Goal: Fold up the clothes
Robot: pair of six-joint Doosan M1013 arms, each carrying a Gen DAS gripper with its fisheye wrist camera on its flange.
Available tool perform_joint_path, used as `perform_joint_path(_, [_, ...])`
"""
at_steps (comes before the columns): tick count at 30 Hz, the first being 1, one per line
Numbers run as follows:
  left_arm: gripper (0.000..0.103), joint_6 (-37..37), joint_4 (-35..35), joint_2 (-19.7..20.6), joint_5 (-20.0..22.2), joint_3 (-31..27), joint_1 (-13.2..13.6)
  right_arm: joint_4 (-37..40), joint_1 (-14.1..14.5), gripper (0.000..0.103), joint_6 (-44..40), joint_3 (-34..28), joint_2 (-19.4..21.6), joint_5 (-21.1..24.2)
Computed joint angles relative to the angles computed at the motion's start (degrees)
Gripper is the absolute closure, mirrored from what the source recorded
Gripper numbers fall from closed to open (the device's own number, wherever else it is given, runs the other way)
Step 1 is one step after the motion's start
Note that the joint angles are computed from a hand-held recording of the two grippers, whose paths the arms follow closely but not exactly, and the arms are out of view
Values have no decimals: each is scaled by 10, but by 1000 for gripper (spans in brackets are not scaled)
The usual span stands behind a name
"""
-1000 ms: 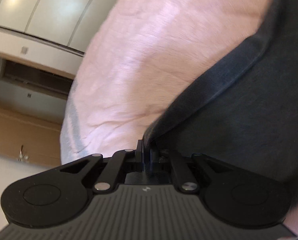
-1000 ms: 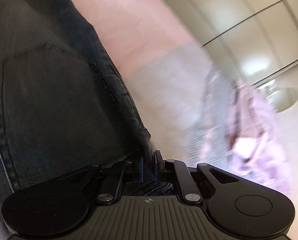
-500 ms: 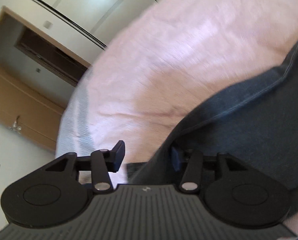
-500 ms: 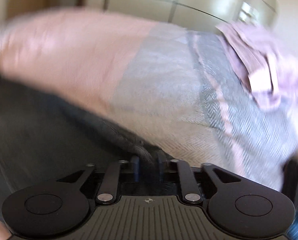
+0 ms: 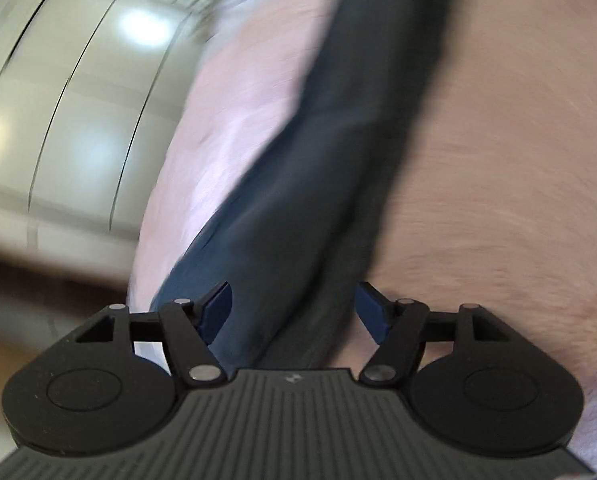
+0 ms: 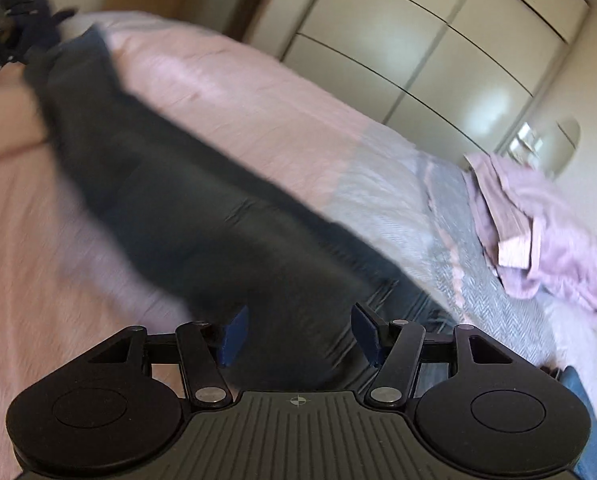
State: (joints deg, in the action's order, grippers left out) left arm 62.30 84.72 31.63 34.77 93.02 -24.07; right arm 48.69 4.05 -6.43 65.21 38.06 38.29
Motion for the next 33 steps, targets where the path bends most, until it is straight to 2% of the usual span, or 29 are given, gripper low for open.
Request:
perform_joint_path(3, [42, -40, 129, 27, 5, -1, 0, 30, 0, 43, -60, 43, -14, -23])
perform_joint_path(6, [43, -49, 160, 54, 25, -32, 7, 20, 5, 43, -96, 47, -4, -54])
perform_joint_path(8, [45, -23, 156, 69, 23, -51, 11, 14, 8, 43, -122, 48, 2, -84])
perform_joint_path(10, [54, 3, 145, 77, 20, -64, 14, 16, 12, 43, -152, 50, 9, -119])
perform_joint_path(11, [64, 17, 136, 82, 19, -71, 15, 17, 13, 43, -165, 52, 12, -136])
perform_joint_path(12, [78, 31, 126, 86, 17, -77, 16, 29, 14, 43, -193, 57, 13, -151])
perform_joint_path(14, [93, 46, 96, 90, 13, -85, 18, 77, 15, 43, -285, 70, 12, -171])
perform_joint_path(15, [96, 39, 94, 91, 15, -87, 17, 97, 15, 43, -327, 75, 12, -178])
perform_joint_path(17, [96, 27, 83, 91, 19, -89, 14, 136, 16, 43, -403, 86, 11, -188])
perform_joint_path(19, [97, 23, 67, 89, 21, -94, 12, 155, 16, 43, -440, 92, 9, -193])
perform_joint_path(23, [97, 45, 41, 91, 37, -106, 4, 207, 19, 43, -543, 89, 19, -206])
perform_joint_path(24, [97, 48, 35, 91, 41, -108, 2, 207, 20, 43, -548, 83, 24, -209])
perform_joint_path(29, [97, 43, 28, 76, 67, -101, -12, 68, 28, 44, -409, 28, 56, -212])
perform_joint_path(30, [97, 44, 27, 73, 69, -100, -13, 70, 26, 46, -417, 26, 57, -209])
perform_joint_path(32, [97, 52, 19, 62, 73, -94, -17, 103, 22, 75, -460, 29, 53, -202])
perform_joint_path(33, [97, 57, 16, 55, 72, -88, -19, 122, 18, 78, -481, 30, 50, -196])
